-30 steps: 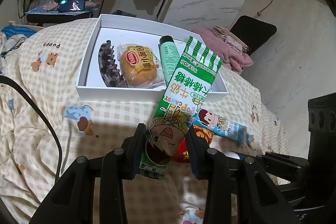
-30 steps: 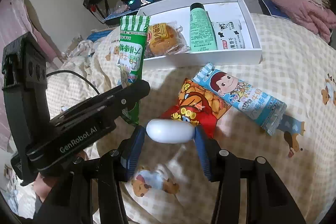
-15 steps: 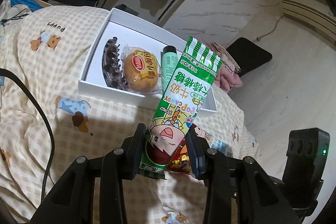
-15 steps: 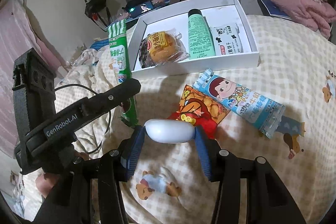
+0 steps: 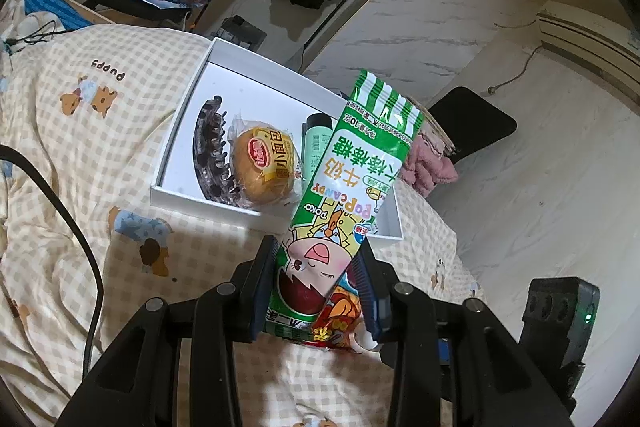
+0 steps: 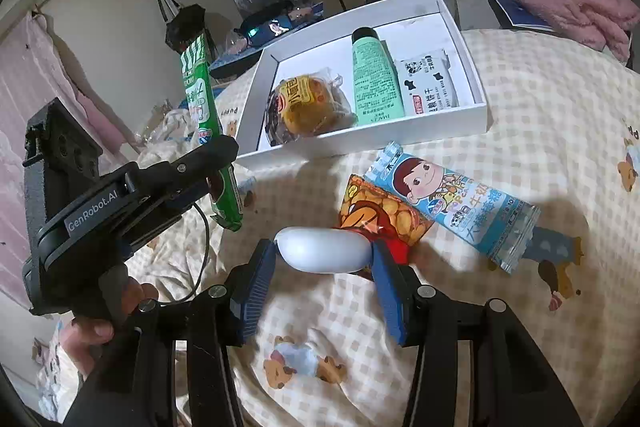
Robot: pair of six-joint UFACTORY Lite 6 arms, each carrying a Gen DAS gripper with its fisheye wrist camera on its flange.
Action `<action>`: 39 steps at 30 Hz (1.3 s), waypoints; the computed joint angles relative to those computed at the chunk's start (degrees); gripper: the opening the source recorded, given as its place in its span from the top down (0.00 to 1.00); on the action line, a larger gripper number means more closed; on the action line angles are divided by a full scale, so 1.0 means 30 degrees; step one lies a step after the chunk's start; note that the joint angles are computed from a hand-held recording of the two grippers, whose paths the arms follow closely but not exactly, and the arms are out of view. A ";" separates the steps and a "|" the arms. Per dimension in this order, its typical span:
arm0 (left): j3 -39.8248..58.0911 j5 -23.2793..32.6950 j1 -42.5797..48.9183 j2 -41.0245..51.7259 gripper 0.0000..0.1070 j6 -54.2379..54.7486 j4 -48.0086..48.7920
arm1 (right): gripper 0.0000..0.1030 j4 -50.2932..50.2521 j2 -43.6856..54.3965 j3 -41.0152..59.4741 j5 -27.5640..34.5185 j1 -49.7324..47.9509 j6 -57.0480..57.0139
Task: Organize objects
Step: 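Carry the green stick snack and white object over the white box with both tools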
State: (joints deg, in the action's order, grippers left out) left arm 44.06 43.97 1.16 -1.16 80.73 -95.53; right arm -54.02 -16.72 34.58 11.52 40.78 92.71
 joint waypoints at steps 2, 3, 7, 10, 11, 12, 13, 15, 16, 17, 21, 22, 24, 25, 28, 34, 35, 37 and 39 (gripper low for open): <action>0.0853 -0.0436 -0.0157 0.0252 0.62 -0.1062 0.0635 | 0.51 -0.0597 -0.0236 -0.0221 -0.0299 -0.0252 0.0490; 0.1214 -0.0563 -0.0237 0.0417 0.62 -0.1312 0.0719 | 0.51 -0.0980 -0.0261 -0.0303 -0.0471 -0.0387 0.0806; 0.4375 -0.0365 -0.0363 0.2435 0.62 -0.4195 0.2644 | 0.51 -0.2108 0.0128 -0.0449 -0.1097 -0.0850 0.1916; 0.6437 -0.0170 -0.0544 0.3834 0.62 -0.5321 0.3378 | 0.51 -0.3185 0.0268 -0.0466 -0.1262 -0.0881 0.2910; 0.7136 -0.0293 -0.0658 0.4289 0.62 -0.5666 0.3663 | 0.51 -0.3833 0.0310 -0.0487 -0.1365 -0.0915 0.3519; 0.8026 -0.0537 -0.0766 0.4848 0.62 -0.6246 0.4020 | 0.51 -0.4583 0.0326 -0.0517 -0.1449 -0.0926 0.4266; 0.8961 -0.0924 -0.0877 0.5425 0.62 -0.6898 0.4471 | 0.51 -0.5170 0.0358 -0.0529 -0.1492 -0.0945 0.4855; 1.0321 -0.1438 -0.0901 0.6428 0.62 -0.7211 0.4518 | 0.51 -0.6817 0.0457 -0.0514 -0.1048 -0.0770 0.6663; 1.0827 -0.1571 -0.0864 0.6946 0.62 -0.7025 0.4341 | 0.51 -0.7591 0.0509 -0.0486 -0.0444 -0.0531 0.7594; 1.1249 -0.1481 -0.0781 0.7540 0.62 -0.6718 0.4166 | 0.51 -0.7756 0.0612 -0.0422 -0.0086 -0.0400 0.7726; 0.9596 -0.1166 0.0028 0.7957 0.62 -0.3884 0.1538 | 0.51 -0.9938 0.0587 -0.0537 -0.0187 -0.0468 1.0029; 0.9041 -0.0690 0.0363 0.8030 0.62 -0.3059 0.0680 | 0.51 -1.0784 0.0489 -0.0592 -0.0111 -0.0403 1.0867; 0.7877 -0.0351 0.0680 0.7954 0.62 -0.1241 -0.1064 | 0.51 -1.0475 0.0383 -0.0461 0.0462 0.0018 1.0495; 0.7389 -0.0574 0.0696 0.7953 0.62 -0.0473 -0.1728 | 0.51 -1.0131 0.0393 -0.0343 0.0756 0.0233 1.0088; 0.7391 -0.1184 0.0665 0.8408 0.62 0.0229 -0.1921 | 0.51 -0.8528 0.0653 0.0170 0.1296 0.0539 0.8666; 0.6887 -0.0830 0.1225 0.8301 0.62 0.1211 -0.2629 | 0.51 -0.4056 0.0673 0.1670 0.2964 0.1065 0.4064; 0.6768 -0.1231 0.1169 0.8171 0.62 0.1420 -0.2725 | 0.51 -0.3155 0.0718 0.2106 0.3314 0.1038 0.3081; 0.6538 -0.1730 0.1038 0.7960 0.62 0.1733 -0.2857 | 0.51 -0.1240 0.1112 0.3113 0.3935 0.0743 0.1030; 0.6648 -0.1848 0.0876 0.7975 0.62 0.1725 -0.2716 | 0.51 0.0194 0.1850 0.4195 0.5034 0.0464 -0.0494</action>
State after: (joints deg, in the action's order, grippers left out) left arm 64.00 38.43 3.79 22.76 85.91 -103.68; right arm -53.43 -11.17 47.16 26.62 42.17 91.22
